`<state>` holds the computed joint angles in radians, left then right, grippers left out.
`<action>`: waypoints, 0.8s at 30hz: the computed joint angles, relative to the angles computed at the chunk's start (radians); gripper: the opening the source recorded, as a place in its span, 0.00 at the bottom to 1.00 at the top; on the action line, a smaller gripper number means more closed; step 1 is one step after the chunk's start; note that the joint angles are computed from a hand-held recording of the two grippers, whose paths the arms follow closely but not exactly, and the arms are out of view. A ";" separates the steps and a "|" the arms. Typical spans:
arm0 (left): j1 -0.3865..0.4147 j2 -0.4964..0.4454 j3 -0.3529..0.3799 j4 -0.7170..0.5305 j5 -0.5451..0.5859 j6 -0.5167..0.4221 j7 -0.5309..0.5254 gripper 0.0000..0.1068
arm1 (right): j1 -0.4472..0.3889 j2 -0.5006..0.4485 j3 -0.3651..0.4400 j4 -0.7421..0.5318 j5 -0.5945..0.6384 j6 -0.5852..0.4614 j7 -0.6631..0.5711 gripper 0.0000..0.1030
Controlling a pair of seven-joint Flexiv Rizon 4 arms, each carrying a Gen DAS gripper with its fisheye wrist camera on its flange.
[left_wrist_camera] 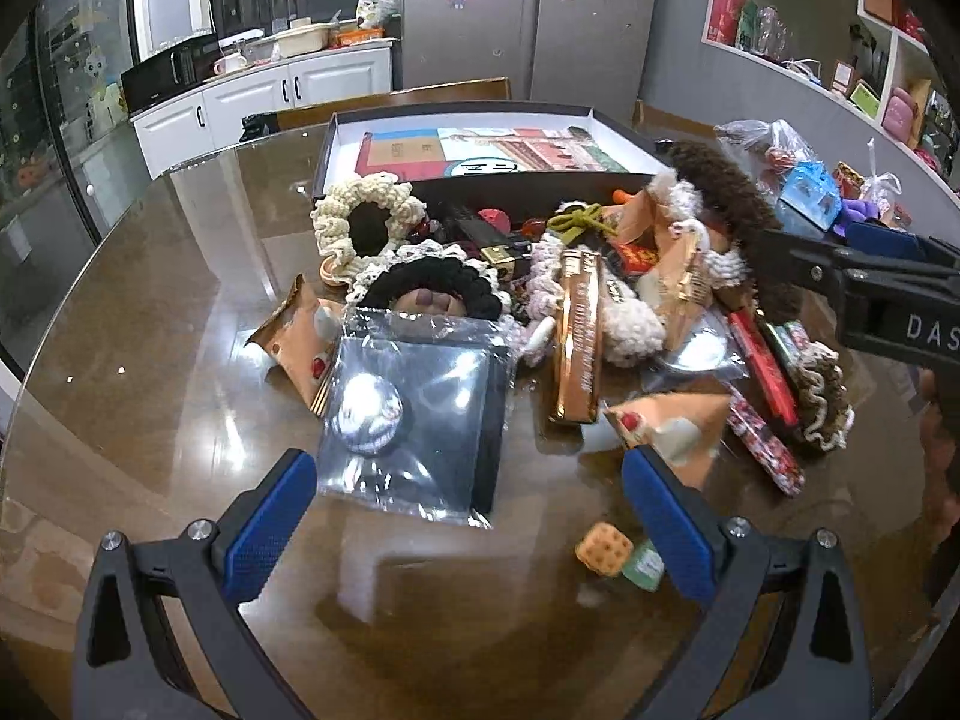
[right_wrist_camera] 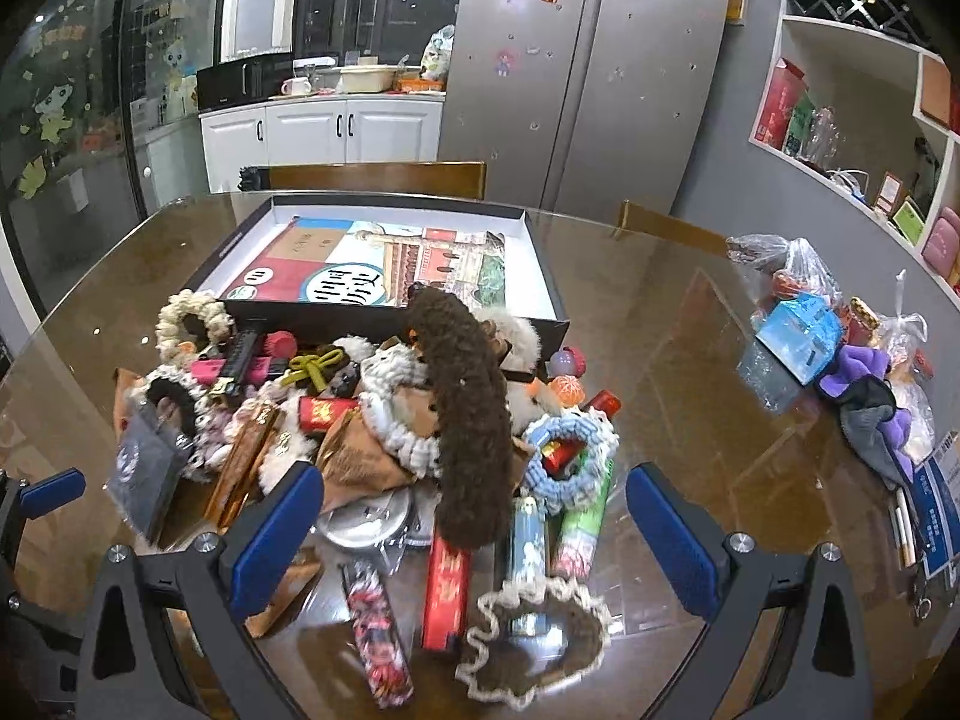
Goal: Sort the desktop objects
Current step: 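Reach the right tool toward the brown fuzzy stick while the left tool reaches the clear bag, then close the right tool on the brown fuzzy stick while the left tool grips the clear bag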
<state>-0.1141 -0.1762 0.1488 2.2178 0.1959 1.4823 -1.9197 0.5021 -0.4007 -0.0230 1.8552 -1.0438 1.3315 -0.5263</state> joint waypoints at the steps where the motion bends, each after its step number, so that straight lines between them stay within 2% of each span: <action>1: 0.015 -0.009 -0.015 -0.002 -0.023 0.002 0.021 0.96 | -0.003 -0.013 0.006 -0.015 0.014 -0.005 -0.018 1.00; 5: 0.024 -0.044 -0.023 -0.031 -0.065 -0.037 0.055 0.96 | 0.005 -0.049 0.006 -0.059 0.052 -0.026 -0.063 1.00; 9: -0.010 -0.072 0.021 -0.070 -0.014 -0.071 0.014 0.96 | 0.023 -0.081 -0.008 -0.093 0.073 -0.037 -0.083 1.00; 18: -0.006 -0.090 0.029 -0.087 -0.004 -0.063 0.007 0.96 | 0.047 -0.137 -0.032 -0.143 0.119 -0.043 -0.109 0.99; 20: -0.006 -0.092 0.028 -0.089 -0.005 -0.060 0.009 0.94 | 0.039 -0.147 -0.020 -0.148 0.155 -0.039 -0.132 0.97; 22: -0.010 -0.090 0.033 -0.088 0.001 -0.055 0.006 0.90 | 0.019 -0.158 0.012 -0.155 0.219 -0.030 -0.180 0.85; 24: -0.018 -0.088 0.043 -0.088 0.011 -0.050 -0.005 0.81 | 0.007 -0.161 0.038 -0.158 0.280 -0.024 -0.232 0.77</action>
<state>-0.1319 -0.2644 0.1913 2.1296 0.2068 1.4320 -1.9246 0.5096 -0.5612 0.0155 1.6971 -0.7643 1.3078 -0.7583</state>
